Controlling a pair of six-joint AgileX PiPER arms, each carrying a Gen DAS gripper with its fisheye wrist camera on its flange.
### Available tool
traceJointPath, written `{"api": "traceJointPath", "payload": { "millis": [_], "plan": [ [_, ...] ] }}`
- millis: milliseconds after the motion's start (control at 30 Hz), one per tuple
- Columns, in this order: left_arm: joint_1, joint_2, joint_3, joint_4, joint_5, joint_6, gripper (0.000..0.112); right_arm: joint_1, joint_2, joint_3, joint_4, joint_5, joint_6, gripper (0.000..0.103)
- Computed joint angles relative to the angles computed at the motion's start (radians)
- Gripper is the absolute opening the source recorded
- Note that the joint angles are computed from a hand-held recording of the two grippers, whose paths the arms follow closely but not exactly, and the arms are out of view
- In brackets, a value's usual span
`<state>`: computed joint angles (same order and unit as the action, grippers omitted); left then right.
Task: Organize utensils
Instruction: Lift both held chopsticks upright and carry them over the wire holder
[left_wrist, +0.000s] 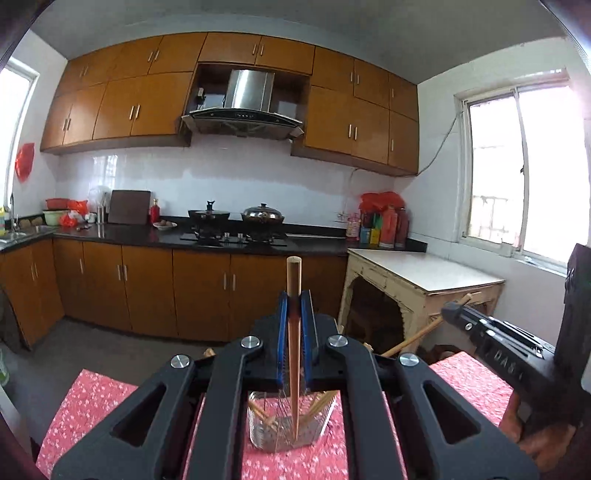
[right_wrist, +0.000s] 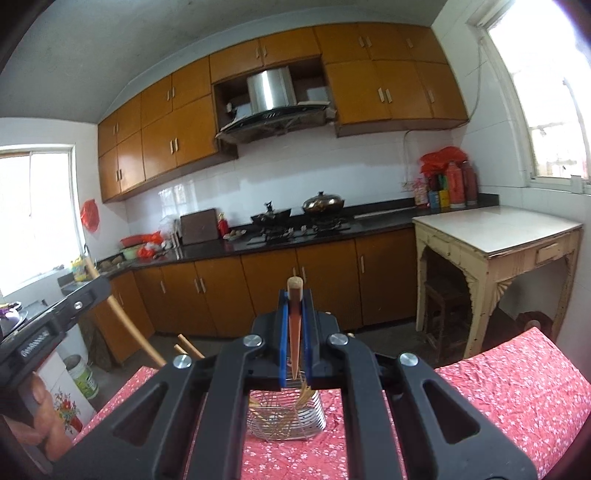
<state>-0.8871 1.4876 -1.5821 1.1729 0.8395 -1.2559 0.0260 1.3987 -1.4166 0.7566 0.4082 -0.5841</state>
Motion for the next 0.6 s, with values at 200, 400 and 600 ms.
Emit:
{"api": "traceJointPath", "payload": {
  "millis": [200,400,600],
  "plan": [
    [0.069,0.131,-0.129,-0.083,0.011,0.075,0.007,0.042,0.151,-0.163,-0.151,0.058,0.134,0.008],
    [0.145,0.198,-0.186,-0.158,0.01,0.116,0.007,0.048,0.285,-0.304,-0.184,0.156,0.177,0.008],
    [0.195,0.238,-0.208,-0.187,-0.01,0.12,0.007,0.062,0.381,-0.397,-0.218,0.215,0.217,0.008]
  ]
}}
